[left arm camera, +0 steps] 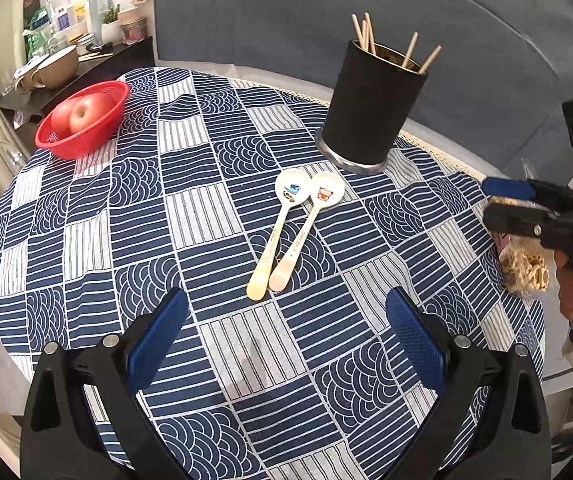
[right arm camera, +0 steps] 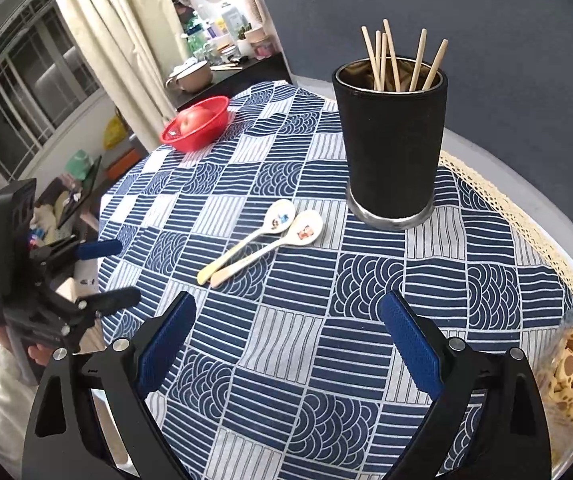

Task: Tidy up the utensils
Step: 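Move the open left tool down toward the bear-printed white spoon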

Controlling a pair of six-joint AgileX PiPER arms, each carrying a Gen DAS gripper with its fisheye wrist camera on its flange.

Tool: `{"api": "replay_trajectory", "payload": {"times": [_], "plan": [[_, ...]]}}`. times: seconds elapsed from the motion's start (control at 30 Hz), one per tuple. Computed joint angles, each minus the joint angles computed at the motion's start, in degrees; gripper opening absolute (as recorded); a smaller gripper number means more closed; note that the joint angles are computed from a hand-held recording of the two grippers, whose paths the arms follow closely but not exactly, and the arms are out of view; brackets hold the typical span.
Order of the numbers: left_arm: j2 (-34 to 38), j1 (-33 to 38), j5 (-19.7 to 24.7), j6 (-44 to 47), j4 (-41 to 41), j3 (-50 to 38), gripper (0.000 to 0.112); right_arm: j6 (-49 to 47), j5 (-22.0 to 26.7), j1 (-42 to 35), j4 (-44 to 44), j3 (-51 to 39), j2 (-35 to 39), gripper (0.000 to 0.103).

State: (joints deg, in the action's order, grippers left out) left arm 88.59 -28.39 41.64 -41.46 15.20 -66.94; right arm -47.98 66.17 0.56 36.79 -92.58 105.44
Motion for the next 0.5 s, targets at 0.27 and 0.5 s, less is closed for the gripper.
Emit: {"api": "replay_trajectory", "payload": {"times": [0.27,0.5], "plan": [[5.3,1.9,-0.7,6.5,-3.6,-3.2,0.097,2.9,-1.2,2.0,-2.6,-3.6,3.8,0.088],[10.3,6.7,-1.4,18.8,-11.3,-7.1,0.097,8.8,-0.6,5.6,-5.8,-10.5,10.1,0.075]]}}
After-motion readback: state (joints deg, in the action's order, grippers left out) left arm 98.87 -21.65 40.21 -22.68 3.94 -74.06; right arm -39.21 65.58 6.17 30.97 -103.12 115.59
